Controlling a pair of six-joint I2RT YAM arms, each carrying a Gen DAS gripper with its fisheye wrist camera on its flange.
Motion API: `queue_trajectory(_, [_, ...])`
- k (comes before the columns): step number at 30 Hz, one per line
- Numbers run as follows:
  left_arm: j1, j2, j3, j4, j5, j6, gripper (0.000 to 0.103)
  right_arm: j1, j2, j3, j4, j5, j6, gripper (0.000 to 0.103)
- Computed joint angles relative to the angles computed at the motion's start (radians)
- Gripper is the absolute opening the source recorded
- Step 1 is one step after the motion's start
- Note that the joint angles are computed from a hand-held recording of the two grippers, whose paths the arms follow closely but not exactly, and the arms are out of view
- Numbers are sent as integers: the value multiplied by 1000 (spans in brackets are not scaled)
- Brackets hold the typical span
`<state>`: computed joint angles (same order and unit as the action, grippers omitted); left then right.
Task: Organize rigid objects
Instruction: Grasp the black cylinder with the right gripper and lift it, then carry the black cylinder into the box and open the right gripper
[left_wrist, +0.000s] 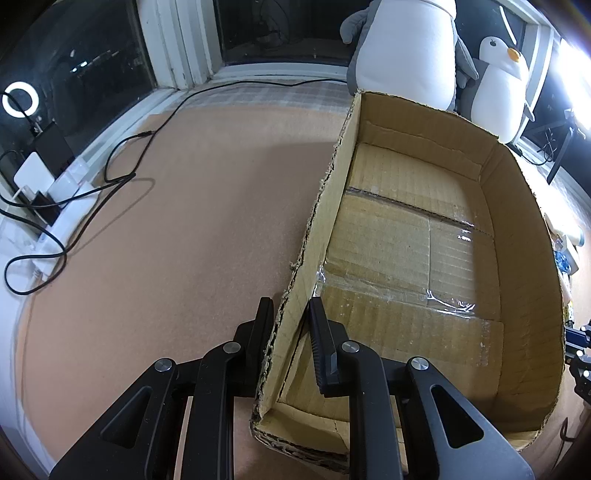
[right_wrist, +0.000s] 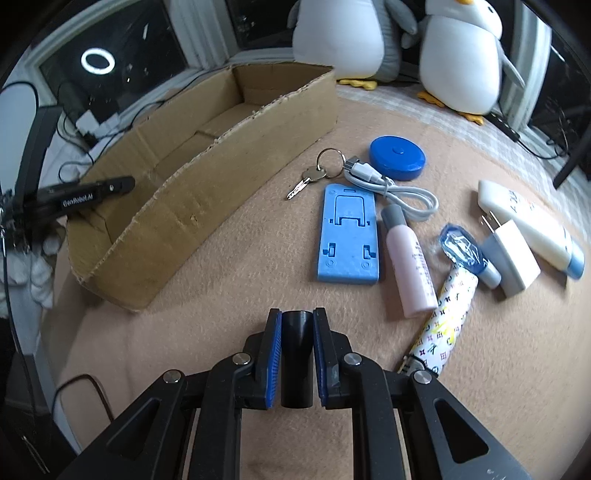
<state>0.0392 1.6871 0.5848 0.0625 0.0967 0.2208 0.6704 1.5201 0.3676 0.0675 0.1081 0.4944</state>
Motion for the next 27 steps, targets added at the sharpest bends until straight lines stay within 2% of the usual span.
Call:
queue_trajectory(9, [2,-2,0,-2,4,-1,18,17,-153,3,-59,20,67,15])
queue_trajectory(17, [3,0,0,1,5,0,18,46,-216,125,-122,37,59,15])
queue_trajectory(27, [1,1,-1,5,7,-5,18,103,-25,336,-100,38,27,15])
